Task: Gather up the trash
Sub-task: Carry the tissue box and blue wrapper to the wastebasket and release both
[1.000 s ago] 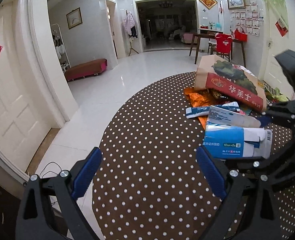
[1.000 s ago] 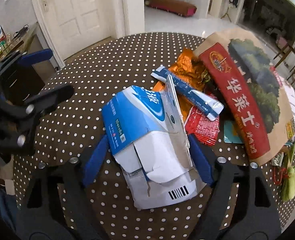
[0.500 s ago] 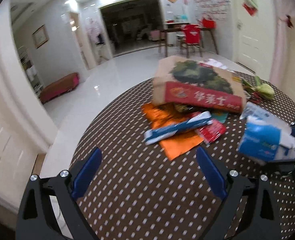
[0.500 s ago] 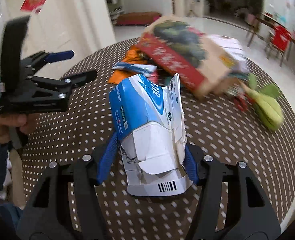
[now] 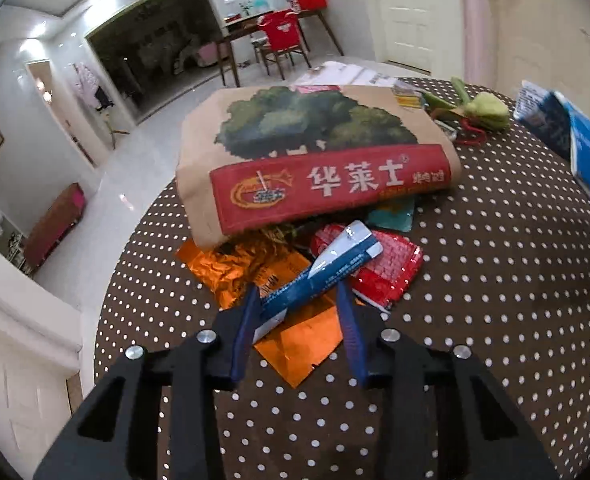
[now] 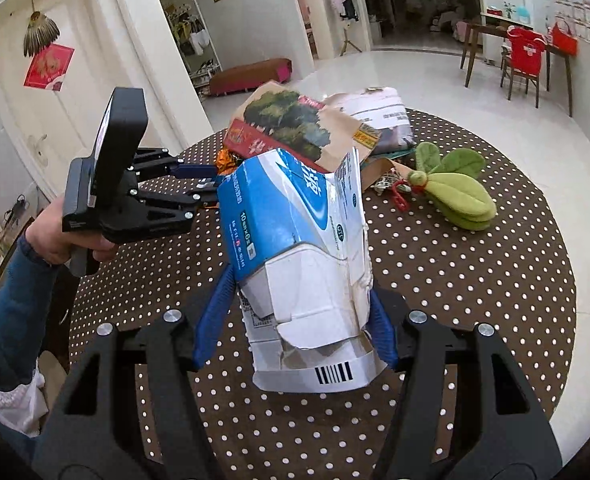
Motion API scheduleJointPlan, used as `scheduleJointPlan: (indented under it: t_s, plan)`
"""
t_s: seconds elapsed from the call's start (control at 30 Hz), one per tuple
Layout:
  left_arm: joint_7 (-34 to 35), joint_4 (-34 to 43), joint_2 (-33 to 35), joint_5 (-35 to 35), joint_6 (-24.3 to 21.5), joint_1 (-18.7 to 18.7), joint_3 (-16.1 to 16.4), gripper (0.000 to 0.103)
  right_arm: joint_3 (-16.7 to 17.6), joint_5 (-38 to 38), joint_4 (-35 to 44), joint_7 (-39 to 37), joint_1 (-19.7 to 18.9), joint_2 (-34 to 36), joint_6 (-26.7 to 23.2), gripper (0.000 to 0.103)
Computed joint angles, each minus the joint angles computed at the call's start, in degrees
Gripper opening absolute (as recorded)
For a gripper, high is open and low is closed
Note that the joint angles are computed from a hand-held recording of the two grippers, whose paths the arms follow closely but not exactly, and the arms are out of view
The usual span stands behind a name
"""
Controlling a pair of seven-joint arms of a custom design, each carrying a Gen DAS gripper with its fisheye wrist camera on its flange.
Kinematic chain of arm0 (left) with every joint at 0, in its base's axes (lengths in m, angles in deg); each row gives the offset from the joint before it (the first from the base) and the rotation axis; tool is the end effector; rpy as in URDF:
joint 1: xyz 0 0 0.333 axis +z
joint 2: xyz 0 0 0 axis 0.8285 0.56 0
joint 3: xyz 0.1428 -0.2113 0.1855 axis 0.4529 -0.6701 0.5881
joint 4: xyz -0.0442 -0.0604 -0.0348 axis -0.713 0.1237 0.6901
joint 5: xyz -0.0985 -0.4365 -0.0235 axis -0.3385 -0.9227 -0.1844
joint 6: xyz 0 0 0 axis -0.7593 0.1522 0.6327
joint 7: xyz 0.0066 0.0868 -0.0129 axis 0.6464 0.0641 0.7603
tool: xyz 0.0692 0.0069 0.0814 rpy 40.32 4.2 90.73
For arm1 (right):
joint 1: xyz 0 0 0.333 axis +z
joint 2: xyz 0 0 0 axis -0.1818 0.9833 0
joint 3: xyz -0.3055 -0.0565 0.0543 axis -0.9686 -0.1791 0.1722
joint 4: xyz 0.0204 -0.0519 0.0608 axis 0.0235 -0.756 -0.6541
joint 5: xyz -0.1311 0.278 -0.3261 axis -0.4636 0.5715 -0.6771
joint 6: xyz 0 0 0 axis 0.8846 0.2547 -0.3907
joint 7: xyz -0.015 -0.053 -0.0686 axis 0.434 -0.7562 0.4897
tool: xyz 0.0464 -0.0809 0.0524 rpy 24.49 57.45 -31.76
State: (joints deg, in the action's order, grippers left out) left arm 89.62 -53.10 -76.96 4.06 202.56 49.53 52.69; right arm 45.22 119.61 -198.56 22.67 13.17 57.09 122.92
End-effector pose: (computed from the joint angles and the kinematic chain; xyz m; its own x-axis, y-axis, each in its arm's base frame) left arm 0.5230 -0.1208 0.6350 -0.3044 -0.9189 -0.2510 -0.7144 0.3945 -0.5779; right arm 0.4735 0.2532 0.6425 0.6464 -0.7175 -0.2596 -0.6396 -0.3240 -0.6971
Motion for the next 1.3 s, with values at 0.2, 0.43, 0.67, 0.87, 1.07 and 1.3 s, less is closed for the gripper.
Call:
scheduleJointPlan:
  t_s: [0.2, 0.43, 0.67, 0.87, 1.07, 1.3]
  plan:
    - [6.64, 0.71, 0.37, -2.44, -1.30, -1.83, 1.26, 0.020, -1.43, 2.02, -1.87, -0.78, -0.24, -1.89, 0.08, 0.061]
    - [5.55, -0.18, -1.47, -4.72, -1.68, -2.20, 0.10, 0.006, -2.28, 3.86, -3.32, -0.47, -0.88, -3.02, 1.36, 0.061]
    - [-1.55, -2.98, -5.05, -9.52, 1.68, -4.22, 0.28, 0.006, -3.89, 5.33, -6.21, 0.20, -2.32, -6.00, 3.15, 0.061]
    - [-7.29, 0.74, -1.35, -14.44, 7.56, -8.08, -0.41, 0.006, -5.10, 5.19, -9.58, 3.62, -5.41, -9.27, 7.71, 0.061]
    - [-7.18, 13.64, 11.04, -22.38, 10.04, -13.04, -2.50, 0.006, -6.67, 2.53, -12.80, 9.62, -10.29, -11.91, 11.64, 0.061]
    - [-10.82, 36.12, 31.92, -22.39, 3.29, -14.21, -9.67, 0.006, -8.41, -4.51, -16.32, 18.12, -19.52, -12.08, 12.43, 0.063]
